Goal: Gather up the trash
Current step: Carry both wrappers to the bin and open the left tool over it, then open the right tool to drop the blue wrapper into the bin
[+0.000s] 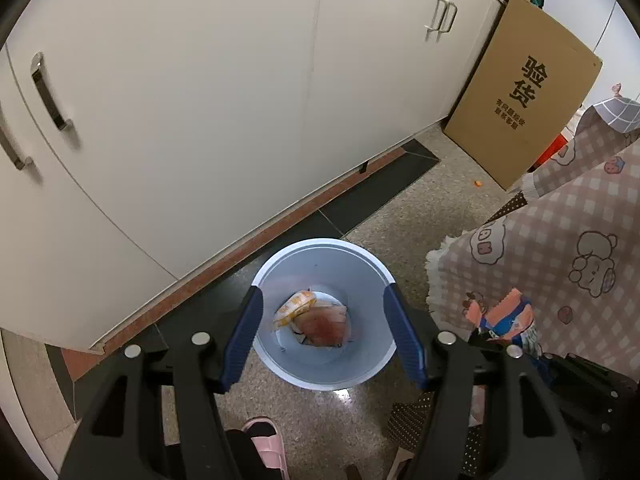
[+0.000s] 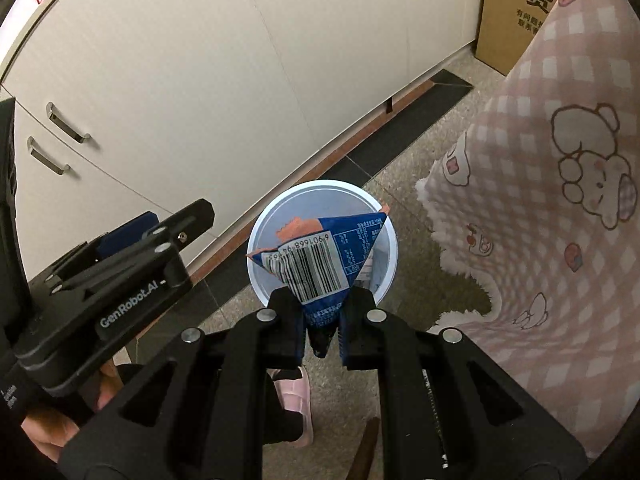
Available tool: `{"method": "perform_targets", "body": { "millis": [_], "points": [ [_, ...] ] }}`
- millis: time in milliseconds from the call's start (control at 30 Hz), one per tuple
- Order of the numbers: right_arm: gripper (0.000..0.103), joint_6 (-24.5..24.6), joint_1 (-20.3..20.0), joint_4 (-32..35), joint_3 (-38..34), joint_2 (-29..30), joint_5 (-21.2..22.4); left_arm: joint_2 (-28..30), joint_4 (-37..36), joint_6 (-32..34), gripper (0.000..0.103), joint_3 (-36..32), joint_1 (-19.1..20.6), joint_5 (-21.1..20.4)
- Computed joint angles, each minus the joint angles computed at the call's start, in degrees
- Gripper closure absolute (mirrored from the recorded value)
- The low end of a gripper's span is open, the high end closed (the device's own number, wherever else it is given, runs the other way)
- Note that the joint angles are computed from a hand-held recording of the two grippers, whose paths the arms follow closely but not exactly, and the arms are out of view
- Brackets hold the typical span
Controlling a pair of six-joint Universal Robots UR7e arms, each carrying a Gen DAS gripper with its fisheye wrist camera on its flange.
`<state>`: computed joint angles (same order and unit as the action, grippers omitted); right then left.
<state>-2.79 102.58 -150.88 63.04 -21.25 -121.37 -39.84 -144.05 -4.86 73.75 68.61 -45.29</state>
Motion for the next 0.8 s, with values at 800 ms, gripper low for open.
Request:
{"method": "perform_targets", "body": {
  "millis": [800],
  "points": [
    [0.086, -2.1, 0.3, 1.1, -5.4, 4.2, 0.2, -3.1, 1.9, -4.9, 0.032, 2.2, 1.2, 1.4]
  ]
}}
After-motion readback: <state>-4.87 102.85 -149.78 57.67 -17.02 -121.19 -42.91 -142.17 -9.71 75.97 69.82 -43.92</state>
